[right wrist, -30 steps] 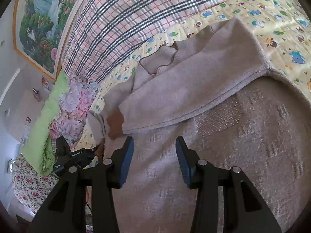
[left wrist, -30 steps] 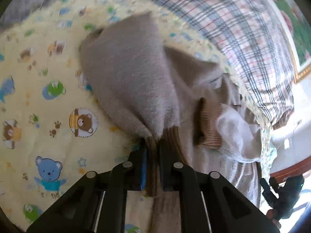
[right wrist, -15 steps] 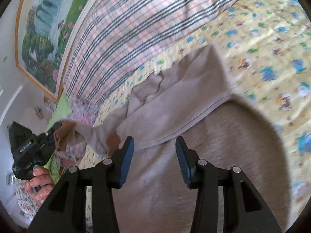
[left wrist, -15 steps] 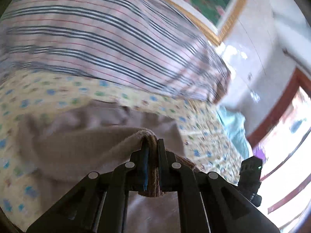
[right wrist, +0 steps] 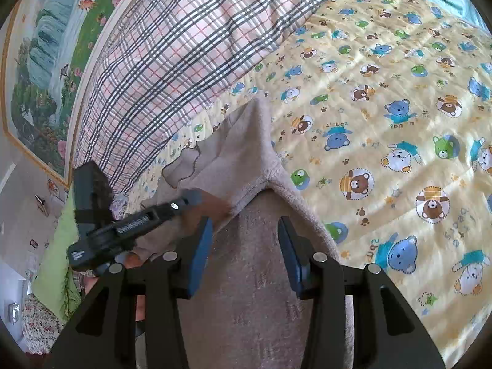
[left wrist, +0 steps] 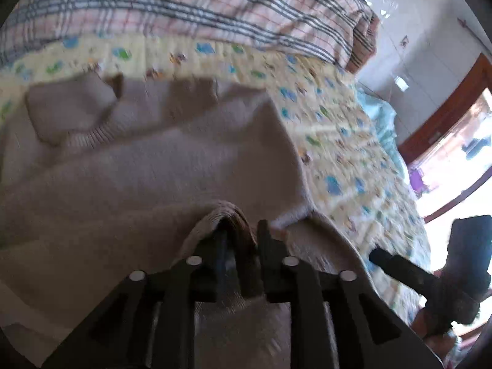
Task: Fold small clothes
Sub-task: 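Fold the held sleeve across the sweater body with the left gripper, release, then grasp the other sleeve's brown cuff with the right gripper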
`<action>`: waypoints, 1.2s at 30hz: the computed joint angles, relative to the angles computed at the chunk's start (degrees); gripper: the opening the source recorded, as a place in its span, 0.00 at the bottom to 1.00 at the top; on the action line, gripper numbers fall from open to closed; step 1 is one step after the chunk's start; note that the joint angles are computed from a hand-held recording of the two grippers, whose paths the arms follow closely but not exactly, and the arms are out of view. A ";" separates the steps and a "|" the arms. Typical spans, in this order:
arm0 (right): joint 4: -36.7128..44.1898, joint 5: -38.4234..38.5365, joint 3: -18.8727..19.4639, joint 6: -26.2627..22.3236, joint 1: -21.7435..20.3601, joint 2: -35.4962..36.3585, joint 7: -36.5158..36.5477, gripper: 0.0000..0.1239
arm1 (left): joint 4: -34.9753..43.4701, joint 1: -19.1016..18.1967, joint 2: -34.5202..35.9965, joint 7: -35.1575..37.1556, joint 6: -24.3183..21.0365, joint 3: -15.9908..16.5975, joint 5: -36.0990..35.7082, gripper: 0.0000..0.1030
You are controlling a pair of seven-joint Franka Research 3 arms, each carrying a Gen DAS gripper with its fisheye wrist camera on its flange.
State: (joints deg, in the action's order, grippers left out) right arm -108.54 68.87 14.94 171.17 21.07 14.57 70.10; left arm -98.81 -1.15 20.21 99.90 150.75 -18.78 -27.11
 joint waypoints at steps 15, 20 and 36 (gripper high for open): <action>9.04 -42.54 -5.85 -4.98 8.87 6.88 5.45 0.50 | -35.94 6.47 -29.92 -2.54 10.05 6.36 1.64 0.55; 16.56 -65.85 -19.12 -9.74 20.10 13.20 22.37 0.49 | -37.35 11.07 -27.92 -18.20 12.07 6.25 20.90 0.55; 31.86 -22.85 3.12 -21.78 -8.00 20.04 13.52 0.04 | -30.11 9.54 -21.74 -70.44 3.18 11.11 68.69 0.59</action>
State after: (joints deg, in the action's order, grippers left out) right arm -76.68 46.01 18.06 149.39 13.07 34.61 83.62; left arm -128.92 8.39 -1.53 29.46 153.93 -7.67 41.58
